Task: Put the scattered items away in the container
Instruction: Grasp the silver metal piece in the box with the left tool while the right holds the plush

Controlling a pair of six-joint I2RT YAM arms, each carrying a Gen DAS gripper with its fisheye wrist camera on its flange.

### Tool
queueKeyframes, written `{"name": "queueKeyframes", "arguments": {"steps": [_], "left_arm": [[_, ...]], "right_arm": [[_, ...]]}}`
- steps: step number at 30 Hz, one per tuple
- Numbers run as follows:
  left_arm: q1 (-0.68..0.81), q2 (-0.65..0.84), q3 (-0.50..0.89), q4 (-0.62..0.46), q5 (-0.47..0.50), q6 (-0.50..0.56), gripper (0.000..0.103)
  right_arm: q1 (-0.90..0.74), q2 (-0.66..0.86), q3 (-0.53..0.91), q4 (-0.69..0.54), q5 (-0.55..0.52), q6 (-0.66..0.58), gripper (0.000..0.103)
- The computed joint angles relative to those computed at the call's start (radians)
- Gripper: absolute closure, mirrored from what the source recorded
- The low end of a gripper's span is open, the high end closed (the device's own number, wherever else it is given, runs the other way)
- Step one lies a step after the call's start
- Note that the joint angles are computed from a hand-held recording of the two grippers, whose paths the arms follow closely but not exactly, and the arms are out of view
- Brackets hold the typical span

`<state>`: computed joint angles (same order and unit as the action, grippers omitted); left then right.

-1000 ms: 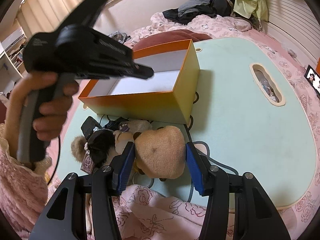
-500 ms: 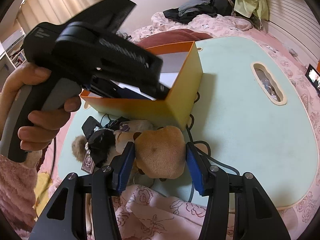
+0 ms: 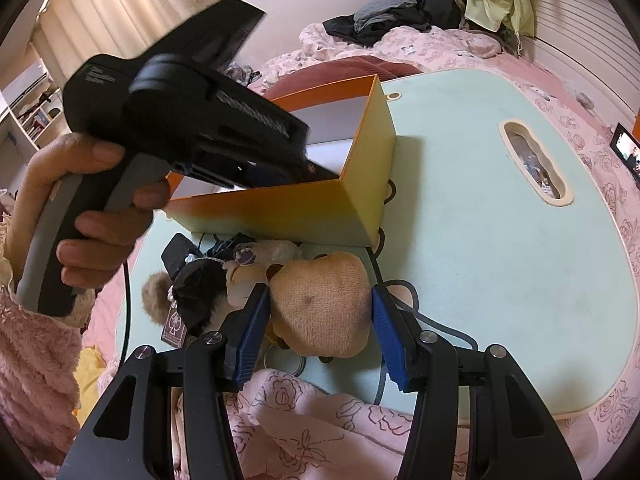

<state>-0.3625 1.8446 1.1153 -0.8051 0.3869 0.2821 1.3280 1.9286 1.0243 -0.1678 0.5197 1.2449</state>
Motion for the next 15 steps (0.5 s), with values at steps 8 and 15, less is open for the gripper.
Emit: {"name": "queueKeyframes", "arguments": {"steps": [8,15], "left_arm": [[0.096,-0.183,0.015,-0.088,0.095,0.109,0.074],[0.284,-0.436,-0.14,-0.105,0.131,0.322,0.074]], "right_arm": [[0.001,-0.008,-0.01,0.005,0.0,-0.005,0.051],[0.001,-0.029,-0.032,0.021,0.009,-0.01,0.051]]}}
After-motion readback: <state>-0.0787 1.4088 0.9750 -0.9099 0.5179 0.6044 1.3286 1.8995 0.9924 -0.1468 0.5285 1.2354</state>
